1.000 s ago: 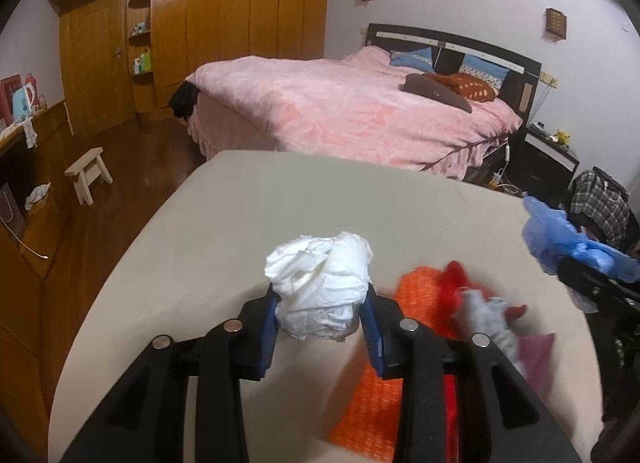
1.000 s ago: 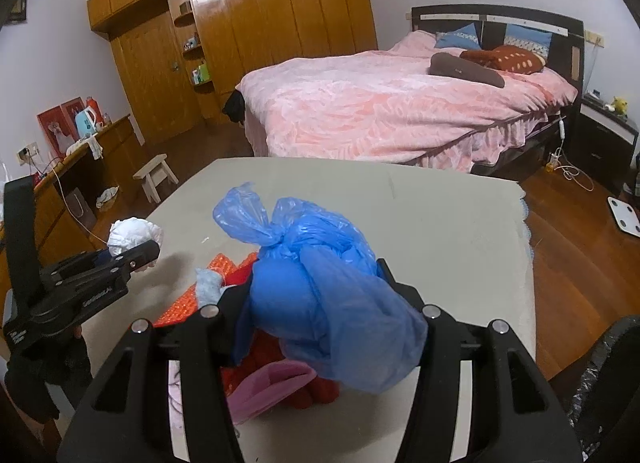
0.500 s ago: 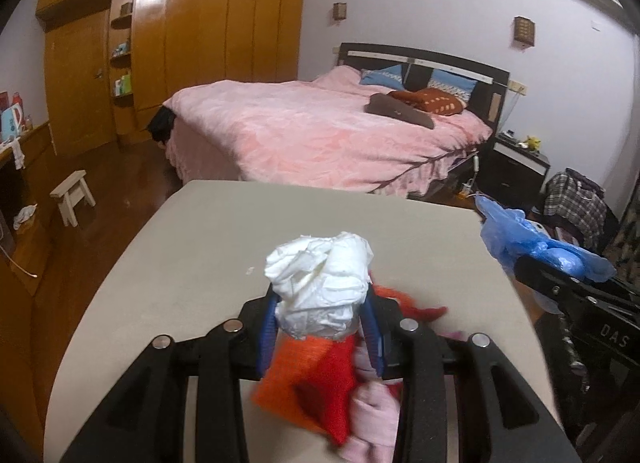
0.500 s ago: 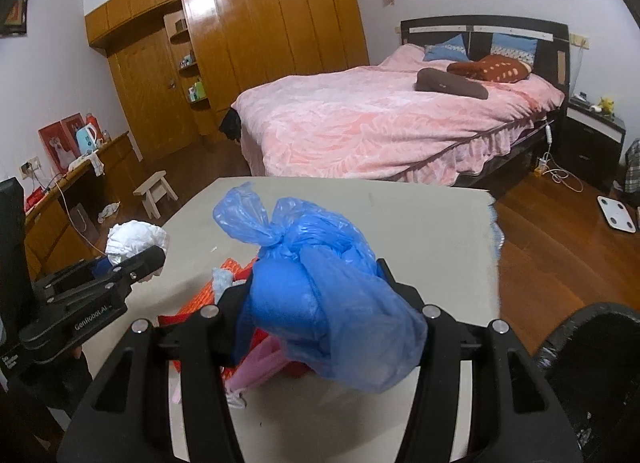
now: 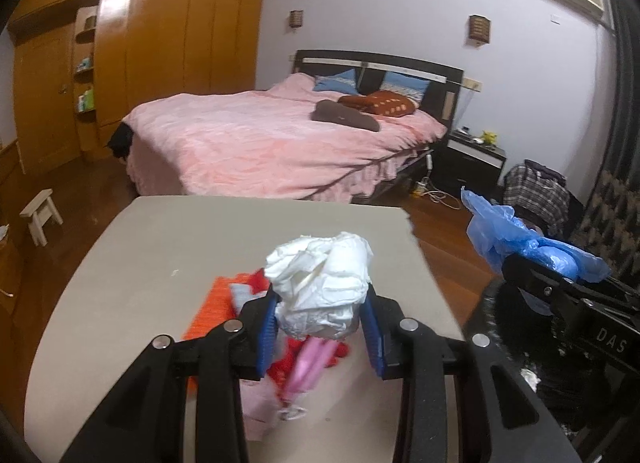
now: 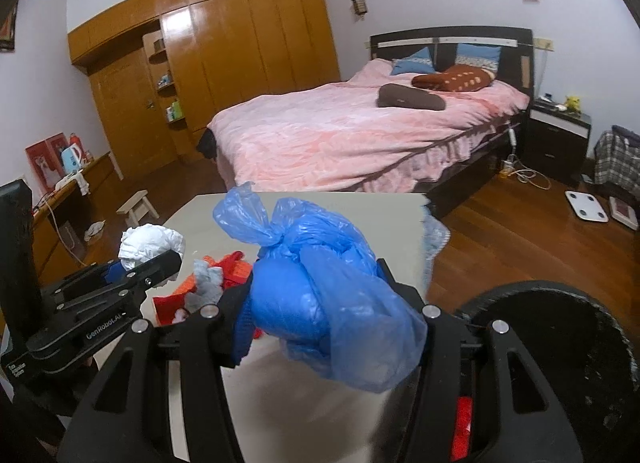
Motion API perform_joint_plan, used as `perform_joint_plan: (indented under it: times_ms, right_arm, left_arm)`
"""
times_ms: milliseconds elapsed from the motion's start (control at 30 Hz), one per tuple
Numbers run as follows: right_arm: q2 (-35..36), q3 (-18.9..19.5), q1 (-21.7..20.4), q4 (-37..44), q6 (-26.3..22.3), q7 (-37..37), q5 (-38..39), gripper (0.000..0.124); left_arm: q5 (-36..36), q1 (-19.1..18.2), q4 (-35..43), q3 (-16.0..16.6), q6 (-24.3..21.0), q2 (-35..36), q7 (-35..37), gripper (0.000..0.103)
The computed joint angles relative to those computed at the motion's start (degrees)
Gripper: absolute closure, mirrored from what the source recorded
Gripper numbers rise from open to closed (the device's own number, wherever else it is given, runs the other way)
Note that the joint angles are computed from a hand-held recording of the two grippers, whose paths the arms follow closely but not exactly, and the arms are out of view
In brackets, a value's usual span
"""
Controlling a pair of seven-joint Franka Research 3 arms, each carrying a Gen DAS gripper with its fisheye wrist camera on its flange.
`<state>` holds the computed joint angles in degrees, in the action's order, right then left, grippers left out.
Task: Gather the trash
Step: 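Lift the white tissue and blue bag and carry both over the black bin, then open both grippers to drop the tissue and blue bag into the bin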
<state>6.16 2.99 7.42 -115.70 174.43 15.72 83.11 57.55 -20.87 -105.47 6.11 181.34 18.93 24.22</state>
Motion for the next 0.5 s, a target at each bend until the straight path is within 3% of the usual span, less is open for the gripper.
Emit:
perform_joint_plan:
  times_ms: [267,500]
  right_arm:
    - [-4.9,-2.3,-0.9,-5.1,1.3,-2.7,2.9,0.072]
    - [-8.0,-4.7,-2.1,-8.7,3.2,-5.3,5.6,0.072]
  left_arm:
    - [0.5,-2.8,1.2,-0.7,0.8,0.5,0.0,0.066]
    - [-6.9,-2.0,3.3,-6.2,1.3,2.9,9.1,0.066]
